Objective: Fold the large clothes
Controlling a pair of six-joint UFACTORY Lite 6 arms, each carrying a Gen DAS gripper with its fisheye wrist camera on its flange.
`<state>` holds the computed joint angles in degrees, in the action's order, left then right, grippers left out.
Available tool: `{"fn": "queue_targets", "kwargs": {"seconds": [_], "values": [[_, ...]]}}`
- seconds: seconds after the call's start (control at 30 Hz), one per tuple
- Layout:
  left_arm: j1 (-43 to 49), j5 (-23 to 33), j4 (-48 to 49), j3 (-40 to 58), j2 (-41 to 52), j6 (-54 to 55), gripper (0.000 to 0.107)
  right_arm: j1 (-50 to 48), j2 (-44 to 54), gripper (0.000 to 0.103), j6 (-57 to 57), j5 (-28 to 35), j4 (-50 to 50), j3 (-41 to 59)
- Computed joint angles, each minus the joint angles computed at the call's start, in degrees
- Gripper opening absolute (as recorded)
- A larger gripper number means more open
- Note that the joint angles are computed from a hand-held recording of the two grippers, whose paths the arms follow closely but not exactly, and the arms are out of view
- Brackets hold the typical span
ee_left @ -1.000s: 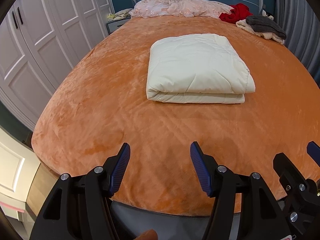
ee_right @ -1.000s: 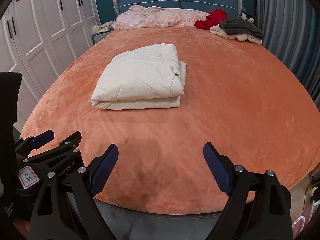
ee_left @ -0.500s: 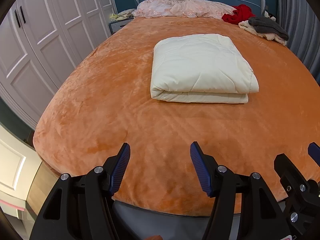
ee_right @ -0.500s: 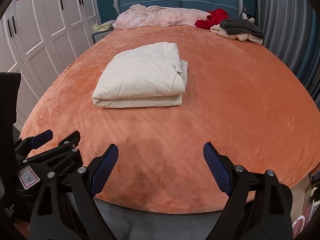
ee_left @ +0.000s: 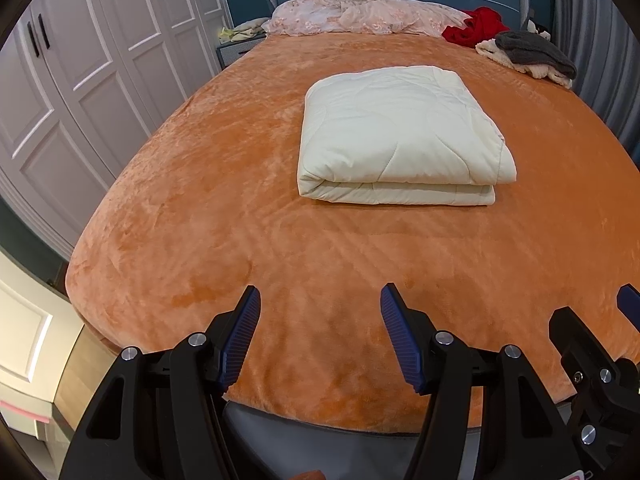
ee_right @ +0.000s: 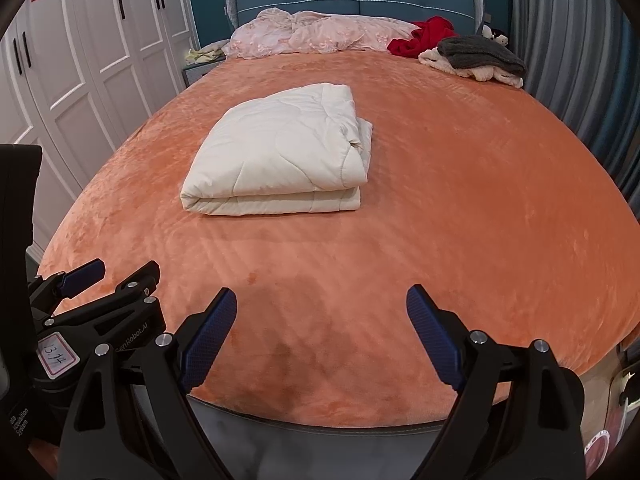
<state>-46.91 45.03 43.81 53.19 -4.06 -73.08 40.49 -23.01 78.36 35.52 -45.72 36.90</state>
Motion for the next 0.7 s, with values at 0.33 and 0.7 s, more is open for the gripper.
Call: {"fn": "queue_targets", "kwargs": {"seconds": [0.33, 0.7], "values": [[0.6, -0.7, -0.4, 0.5, 0.2, 0.6, 0.061, -0.3, 0.0, 0.084, -0.4, -0.1, 0.0, 0.0], [0.8, -0.6, 0.2, 0.5, 0.1, 0.2, 0.061, -0.6, 0.0, 0.084, -0.7, -0.3, 0.3, 0.2]]}}
